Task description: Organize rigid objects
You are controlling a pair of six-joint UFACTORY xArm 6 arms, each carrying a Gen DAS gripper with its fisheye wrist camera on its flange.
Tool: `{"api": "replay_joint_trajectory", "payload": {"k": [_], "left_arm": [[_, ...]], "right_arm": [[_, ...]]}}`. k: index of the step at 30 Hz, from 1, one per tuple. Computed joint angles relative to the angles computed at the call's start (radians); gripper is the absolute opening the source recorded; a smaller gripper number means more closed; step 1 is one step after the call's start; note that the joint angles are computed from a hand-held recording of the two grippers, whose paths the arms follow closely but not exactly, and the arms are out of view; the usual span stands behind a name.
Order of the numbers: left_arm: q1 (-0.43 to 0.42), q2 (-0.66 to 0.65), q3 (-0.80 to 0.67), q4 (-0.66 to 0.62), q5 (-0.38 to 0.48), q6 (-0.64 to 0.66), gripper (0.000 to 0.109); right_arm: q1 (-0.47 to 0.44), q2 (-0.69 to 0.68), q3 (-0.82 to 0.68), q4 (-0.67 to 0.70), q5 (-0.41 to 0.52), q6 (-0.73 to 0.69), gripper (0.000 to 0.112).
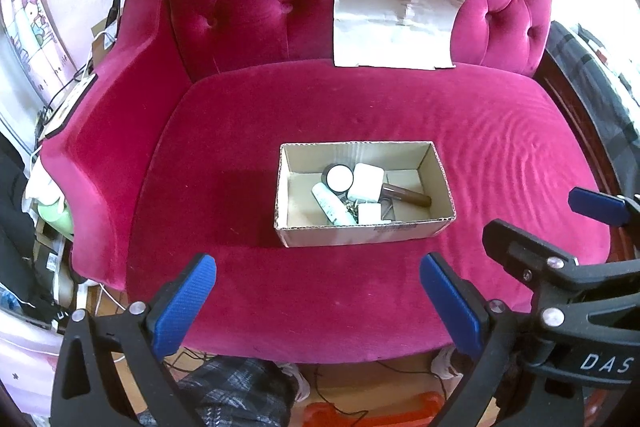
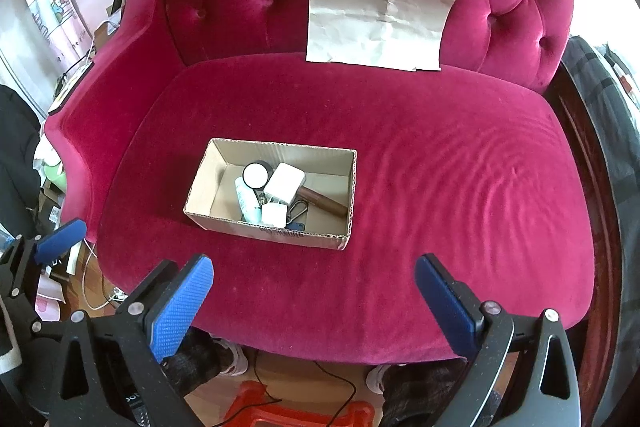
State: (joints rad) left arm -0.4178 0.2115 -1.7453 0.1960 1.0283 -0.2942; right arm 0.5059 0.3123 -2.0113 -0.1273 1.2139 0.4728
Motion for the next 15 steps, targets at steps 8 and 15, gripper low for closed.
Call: {"api": "replay_joint_trajectory", "payload": {"k": [8, 15], "left_arm": [[-0.001, -0.005, 0.003, -0.003, 0.000, 0.001, 0.103], [0.001, -0.007, 0.006, -0.012, -0.003, 0.001, 0.103]], "right_arm": [[-0.004, -0.013, 0.017, 0.003, -0.012, -0.010, 0.103], [-0.001, -0.019, 0.020, -0.009, -0.010, -0.011, 0.103]]}}
